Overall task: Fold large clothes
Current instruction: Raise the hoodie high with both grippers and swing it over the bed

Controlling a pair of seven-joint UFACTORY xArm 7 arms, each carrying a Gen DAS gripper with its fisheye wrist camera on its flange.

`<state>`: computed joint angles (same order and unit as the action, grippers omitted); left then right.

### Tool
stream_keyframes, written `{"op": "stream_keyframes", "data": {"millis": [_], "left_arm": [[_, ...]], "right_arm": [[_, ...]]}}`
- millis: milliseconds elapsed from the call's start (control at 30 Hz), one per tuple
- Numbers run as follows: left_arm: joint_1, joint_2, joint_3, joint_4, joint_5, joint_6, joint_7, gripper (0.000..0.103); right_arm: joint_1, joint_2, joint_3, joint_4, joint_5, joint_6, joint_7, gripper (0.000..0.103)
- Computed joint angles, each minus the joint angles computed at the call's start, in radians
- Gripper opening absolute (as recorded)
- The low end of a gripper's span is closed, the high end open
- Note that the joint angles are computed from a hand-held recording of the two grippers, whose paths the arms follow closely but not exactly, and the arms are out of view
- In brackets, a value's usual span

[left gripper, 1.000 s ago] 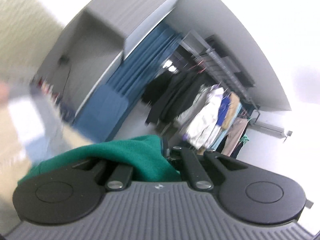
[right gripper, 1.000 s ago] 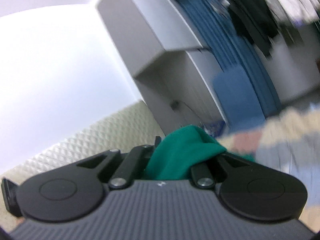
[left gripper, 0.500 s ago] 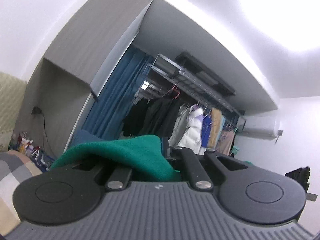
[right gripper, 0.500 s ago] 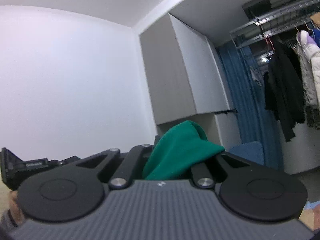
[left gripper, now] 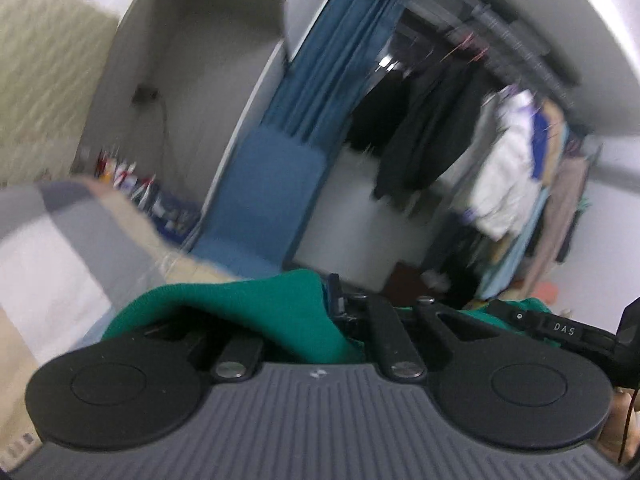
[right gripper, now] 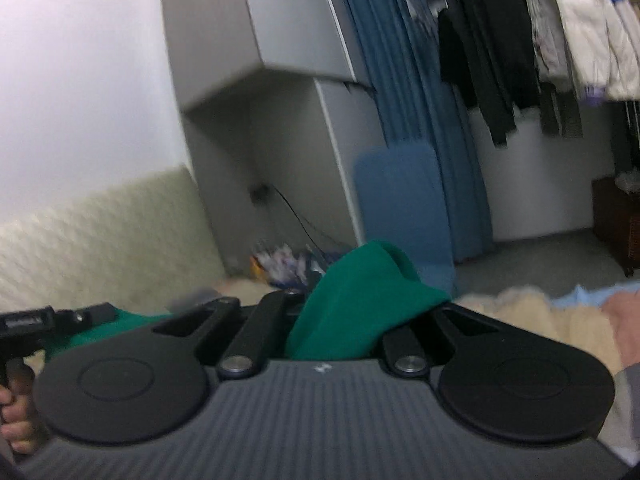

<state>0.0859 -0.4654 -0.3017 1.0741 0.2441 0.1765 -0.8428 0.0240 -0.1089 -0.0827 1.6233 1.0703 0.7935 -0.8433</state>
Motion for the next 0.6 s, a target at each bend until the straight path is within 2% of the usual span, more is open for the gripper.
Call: {"op": "stream_keyframes", "data": {"millis": [100, 167, 200, 267, 333, 367, 500, 533, 567, 600], "left_arm": [[0.097, 0.180, -0.055, 0.000, -0.001, -0.103, 0.009, 0.008], [0.104, 0.309, -0.034, 0.022, 0.099, -0.142, -0.057, 0.008], [0.149, 0.364, -0.065, 0.036, 0.166, -0.161, -0.110, 0.008], [0.171, 0.453, -0.057, 0.054, 0.316, -0.183, -0.221, 0.008], [0.120, 0.546, 0.005, 0.112, 0.405, -0.168, -0.280, 0.009], [0.143, 0.568, -0.015, 0.119, 0.393, -0.163, -0.264, 0.010], [0.159, 0.659, -0.045, 0.160, 0.224, -0.138, -0.102, 0.014], [0.151, 0.675, -0.036, 0.160, 0.182, -0.151, -0.059, 0.015], [0.101, 0.662, 0.008, 0.155, 0.105, -0.121, -0.030, 0.019], [0.079, 0.608, 0.011, 0.114, 0.070, -0.111, -0.009, 0.029]], "right_arm": [[0.022, 0.096, 0.046, -0.028, -0.001, -0.112, -0.051, 0.009], [0.025, 0.159, 0.082, -0.046, -0.003, -0.179, -0.091, 0.009], [0.025, 0.171, 0.099, -0.071, -0.005, -0.210, -0.107, 0.009], [0.025, 0.208, 0.130, -0.107, -0.025, -0.265, -0.121, 0.009], [0.023, 0.221, 0.148, -0.147, -0.051, -0.291, -0.098, 0.009], [0.022, 0.235, 0.155, -0.155, -0.065, -0.297, -0.081, 0.009], [0.017, 0.250, 0.182, -0.189, -0.091, -0.334, -0.050, 0.011], [0.017, 0.248, 0.187, -0.196, -0.097, -0.342, -0.046, 0.012], [0.016, 0.249, 0.191, -0.201, -0.098, -0.350, -0.045, 0.013], [0.015, 0.243, 0.192, -0.208, -0.106, -0.349, -0.034, 0.015]]}}
